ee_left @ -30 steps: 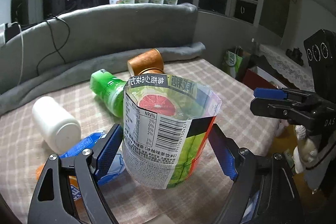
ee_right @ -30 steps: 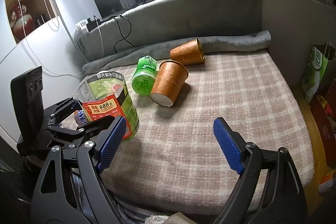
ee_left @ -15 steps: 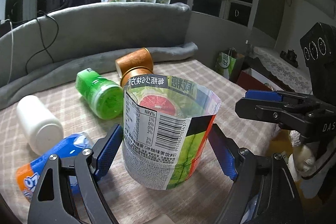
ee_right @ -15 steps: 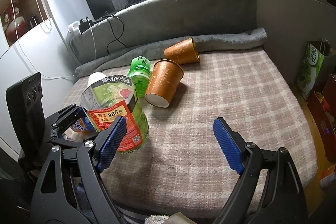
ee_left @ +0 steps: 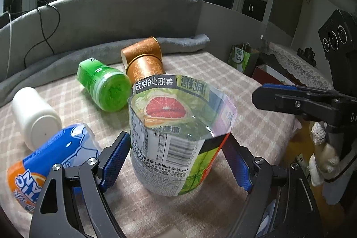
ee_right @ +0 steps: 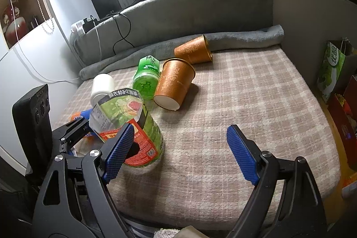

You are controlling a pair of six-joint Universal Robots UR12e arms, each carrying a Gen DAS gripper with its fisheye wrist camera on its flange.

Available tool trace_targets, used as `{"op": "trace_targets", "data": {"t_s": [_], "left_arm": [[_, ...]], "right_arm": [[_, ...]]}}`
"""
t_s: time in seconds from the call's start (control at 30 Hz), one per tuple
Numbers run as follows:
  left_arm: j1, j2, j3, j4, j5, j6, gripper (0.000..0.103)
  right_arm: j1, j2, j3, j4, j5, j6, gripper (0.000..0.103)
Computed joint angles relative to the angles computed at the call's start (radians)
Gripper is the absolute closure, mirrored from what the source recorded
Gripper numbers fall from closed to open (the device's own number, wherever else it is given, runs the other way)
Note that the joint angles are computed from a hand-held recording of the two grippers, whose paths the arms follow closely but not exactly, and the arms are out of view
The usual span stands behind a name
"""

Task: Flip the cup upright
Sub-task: 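Lower the upright can onto the table with the left gripper, then open the left gripper and pull it back from the can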

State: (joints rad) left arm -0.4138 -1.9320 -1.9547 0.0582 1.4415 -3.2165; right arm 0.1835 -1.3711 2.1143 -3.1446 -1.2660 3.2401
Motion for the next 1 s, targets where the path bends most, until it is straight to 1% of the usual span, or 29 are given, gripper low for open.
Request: {"op": "trace_targets", "data": {"t_s": [0.37, 0.5, 0.6, 0.73, 1.0], "left_arm": [[0.001, 0.013, -0.015, -0.013, -0.002, 0.007, 0.020], [-0.001, 0.020, -0.018, -0.032, 0.005, 0.010, 0.020], [0.004, 0.027, -0.022, -0.049, -0.007, 0.011, 0.020], [0.007, 0.042, -0.033, -0.060, -0.006, 0.009, 0.020], [0.007, 0.080, -0.071, -0.037, 0.017, 0.007, 0.020]], "right_arm": [[0.007, 0.001, 0.002, -0.002, 0.000, 0.005, 0.016], [0.006, 0.001, 0.002, -0.003, 0.000, 0.006, 0.016], [0.011, 0.000, 0.005, -0.011, -0.003, 0.010, 0.016], [0.013, -0.005, 0.009, -0.019, -0.001, 0.013, 0.016], [0.015, -0.009, 0.012, -0.044, -0.006, 0.023, 0.016]]}}
